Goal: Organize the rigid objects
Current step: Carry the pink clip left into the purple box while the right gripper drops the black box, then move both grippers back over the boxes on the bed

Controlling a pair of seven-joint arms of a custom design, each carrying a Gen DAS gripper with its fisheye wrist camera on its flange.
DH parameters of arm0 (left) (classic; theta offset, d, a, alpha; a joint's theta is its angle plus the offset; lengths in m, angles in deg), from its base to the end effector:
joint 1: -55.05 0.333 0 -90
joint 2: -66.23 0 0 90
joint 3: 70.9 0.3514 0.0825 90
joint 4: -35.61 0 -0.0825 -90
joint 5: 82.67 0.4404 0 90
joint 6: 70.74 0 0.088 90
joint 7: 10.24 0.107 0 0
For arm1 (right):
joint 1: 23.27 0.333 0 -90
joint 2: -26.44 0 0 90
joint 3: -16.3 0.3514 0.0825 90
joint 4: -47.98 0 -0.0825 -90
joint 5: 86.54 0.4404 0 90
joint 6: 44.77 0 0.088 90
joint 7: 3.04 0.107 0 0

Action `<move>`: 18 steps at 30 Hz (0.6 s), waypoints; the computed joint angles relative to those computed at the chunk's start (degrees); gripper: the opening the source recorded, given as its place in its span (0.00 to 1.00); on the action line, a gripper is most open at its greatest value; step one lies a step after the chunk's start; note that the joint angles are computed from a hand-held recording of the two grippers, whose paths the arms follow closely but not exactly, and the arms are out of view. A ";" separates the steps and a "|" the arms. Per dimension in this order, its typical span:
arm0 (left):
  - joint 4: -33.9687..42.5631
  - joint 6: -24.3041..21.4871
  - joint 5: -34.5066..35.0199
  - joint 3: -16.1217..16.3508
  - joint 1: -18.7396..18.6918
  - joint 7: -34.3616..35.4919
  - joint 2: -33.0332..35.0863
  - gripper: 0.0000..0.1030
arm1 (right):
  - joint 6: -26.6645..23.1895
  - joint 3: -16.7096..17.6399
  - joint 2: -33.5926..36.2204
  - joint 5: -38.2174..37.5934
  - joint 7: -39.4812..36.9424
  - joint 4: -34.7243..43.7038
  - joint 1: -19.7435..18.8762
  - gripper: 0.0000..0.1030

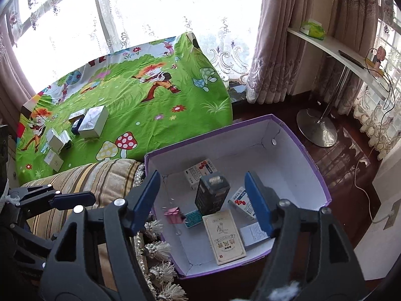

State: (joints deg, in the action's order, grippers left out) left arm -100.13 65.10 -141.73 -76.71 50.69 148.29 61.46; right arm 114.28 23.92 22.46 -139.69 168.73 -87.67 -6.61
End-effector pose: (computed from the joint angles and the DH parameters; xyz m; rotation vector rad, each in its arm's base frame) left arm 0.5298 -0.1051 0.3683 1.2801 -2.5223 1.0637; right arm 0.4935 0.2616 0.3898 -1.6312 1.9939 -0.6185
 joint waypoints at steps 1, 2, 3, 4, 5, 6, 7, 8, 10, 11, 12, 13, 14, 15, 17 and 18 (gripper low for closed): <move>0.04 -0.09 -0.02 0.06 0.08 -0.37 0.03 0.56 | -0.01 -0.03 0.12 0.09 -0.06 0.13 0.00 0.74; 0.10 -0.19 -0.13 0.14 0.17 -0.57 0.07 0.56 | 0.13 -0.05 0.18 0.10 -0.05 0.20 0.02 0.74; 0.13 -0.27 -0.18 0.21 0.27 -0.68 0.07 0.56 | 0.39 -0.06 0.32 0.01 -0.05 0.33 0.04 0.74; 0.14 -0.16 -0.26 0.20 0.32 -0.82 0.06 0.56 | 0.70 -0.09 0.48 0.04 -0.26 0.45 0.10 0.74; 0.13 -0.11 -0.38 0.25 0.40 -0.88 0.03 0.56 | 0.93 -0.11 0.61 0.15 -0.56 0.56 0.19 0.74; 0.14 -0.06 -0.50 0.31 0.49 -0.94 0.03 0.56 | 1.12 -0.12 0.71 0.16 -0.80 0.67 0.28 0.74; 0.11 0.14 -0.63 0.36 0.58 -1.00 -0.02 0.56 | 1.28 -0.11 0.79 0.09 -0.93 0.77 0.38 0.74; 0.06 0.49 -0.76 0.39 0.65 -0.99 -0.08 0.56 | 1.55 -0.12 0.89 -0.13 -0.92 0.88 0.45 0.74; 0.08 1.32 -1.14 0.50 0.80 -0.94 -0.07 0.56 | 2.23 -0.19 0.92 -0.55 -0.62 0.93 0.52 0.74; 0.22 1.63 -1.37 0.60 0.92 -0.90 0.05 0.56 | 2.60 -0.23 0.94 -0.63 -0.54 0.94 0.54 0.74; 0.25 1.96 -1.58 0.67 1.04 -0.87 0.04 0.56 | 2.84 -0.25 0.99 -0.64 -0.53 0.97 0.57 0.74; 0.27 2.58 -1.66 0.70 1.15 -0.85 0.02 0.56 | 2.89 -0.24 1.08 -0.54 -0.68 1.07 0.63 0.74; 0.17 3.55 -1.70 0.67 1.22 -0.87 -0.04 0.56 | 2.84 -0.23 1.17 -0.39 -0.96 1.18 0.72 0.74; 0.13 4.20 -1.89 0.72 1.29 -0.86 -0.08 0.56 | 2.71 -0.21 1.30 -0.16 -1.38 1.35 0.83 0.74; 0.27 4.49 -2.62 1.03 1.56 -0.56 -0.01 0.56 | 2.46 -0.21 1.74 0.47 -2.33 1.82 1.13 0.74; 0.31 4.73 -2.85 1.14 1.70 -0.36 -0.03 0.56 | 2.42 -0.22 1.86 0.57 -2.60 1.96 1.30 0.74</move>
State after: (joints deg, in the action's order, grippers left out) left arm -99.82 69.83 -144.58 -75.58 52.39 147.93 61.43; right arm 116.70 23.70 24.32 -139.13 166.13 -85.71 -5.31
